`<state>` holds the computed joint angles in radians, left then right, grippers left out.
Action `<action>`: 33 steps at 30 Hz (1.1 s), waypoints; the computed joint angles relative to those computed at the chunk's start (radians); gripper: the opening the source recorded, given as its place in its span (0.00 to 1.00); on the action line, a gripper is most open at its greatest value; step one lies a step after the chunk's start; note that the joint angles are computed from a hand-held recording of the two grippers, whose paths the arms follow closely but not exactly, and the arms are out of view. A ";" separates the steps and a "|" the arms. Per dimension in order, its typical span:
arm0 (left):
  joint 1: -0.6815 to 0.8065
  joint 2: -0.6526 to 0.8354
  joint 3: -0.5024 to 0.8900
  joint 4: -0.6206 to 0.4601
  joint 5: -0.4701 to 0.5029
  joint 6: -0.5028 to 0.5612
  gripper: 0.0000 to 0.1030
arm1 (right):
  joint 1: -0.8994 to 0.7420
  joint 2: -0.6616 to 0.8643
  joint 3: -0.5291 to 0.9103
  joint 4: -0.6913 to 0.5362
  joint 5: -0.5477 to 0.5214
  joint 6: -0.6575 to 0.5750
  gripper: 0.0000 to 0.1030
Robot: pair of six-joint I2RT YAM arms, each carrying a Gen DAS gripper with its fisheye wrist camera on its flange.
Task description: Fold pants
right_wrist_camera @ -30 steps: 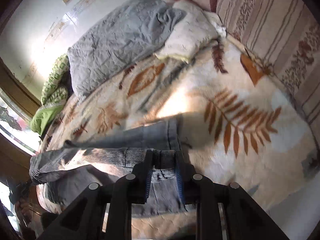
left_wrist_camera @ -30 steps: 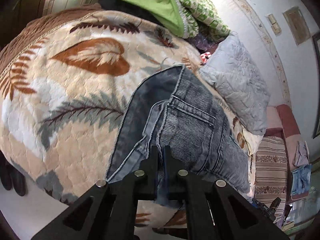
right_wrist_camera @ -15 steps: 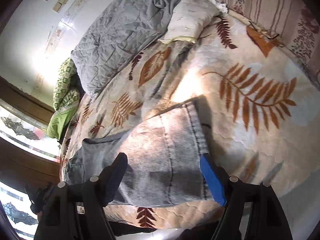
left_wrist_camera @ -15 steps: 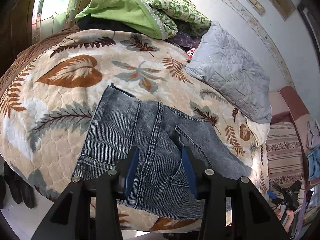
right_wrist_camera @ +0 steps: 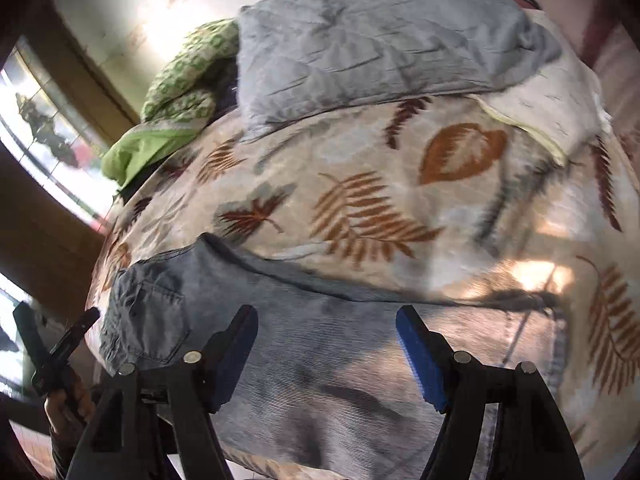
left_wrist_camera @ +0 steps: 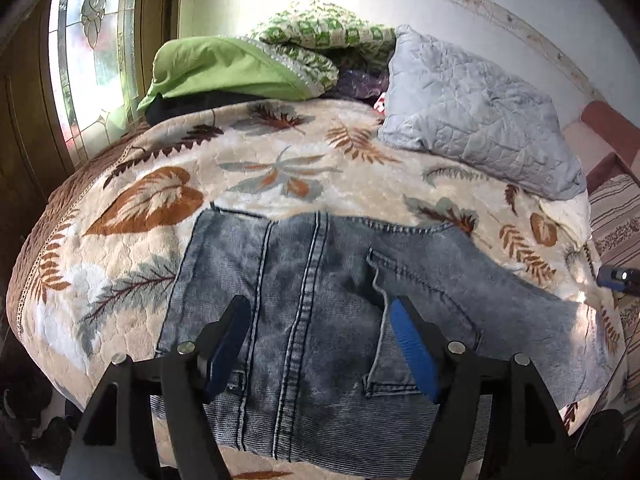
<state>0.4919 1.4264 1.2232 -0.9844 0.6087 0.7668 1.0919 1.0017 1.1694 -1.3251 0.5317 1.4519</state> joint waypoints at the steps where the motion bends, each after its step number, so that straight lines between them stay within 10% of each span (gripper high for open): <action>1: -0.016 0.013 -0.023 0.019 -0.043 -0.008 0.71 | -0.070 0.066 0.003 0.128 -0.054 -0.155 0.72; 5: -0.013 0.110 0.020 -0.027 -0.079 -0.036 0.71 | -0.258 0.359 0.075 0.415 -0.241 -0.512 0.69; 11: 0.005 0.127 0.021 -0.024 -0.060 -0.007 0.71 | -0.373 0.659 0.248 0.473 -0.340 -0.725 0.59; 21: -0.001 0.143 0.035 -0.031 -0.051 -0.028 0.75 | -0.418 0.772 0.318 0.464 -0.411 -0.815 0.35; 25: 0.006 0.143 0.036 -0.035 -0.043 -0.013 0.75 | -0.414 0.797 0.350 0.441 -0.435 -0.847 0.03; 33: 0.019 -0.005 -0.037 -0.029 0.111 0.093 0.75 | -0.410 0.869 0.493 0.351 -0.258 -0.868 0.02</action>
<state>0.5111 1.4215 1.1862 -1.0135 0.7192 0.8600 0.6823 1.8704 1.6622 -0.9737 0.2741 0.5836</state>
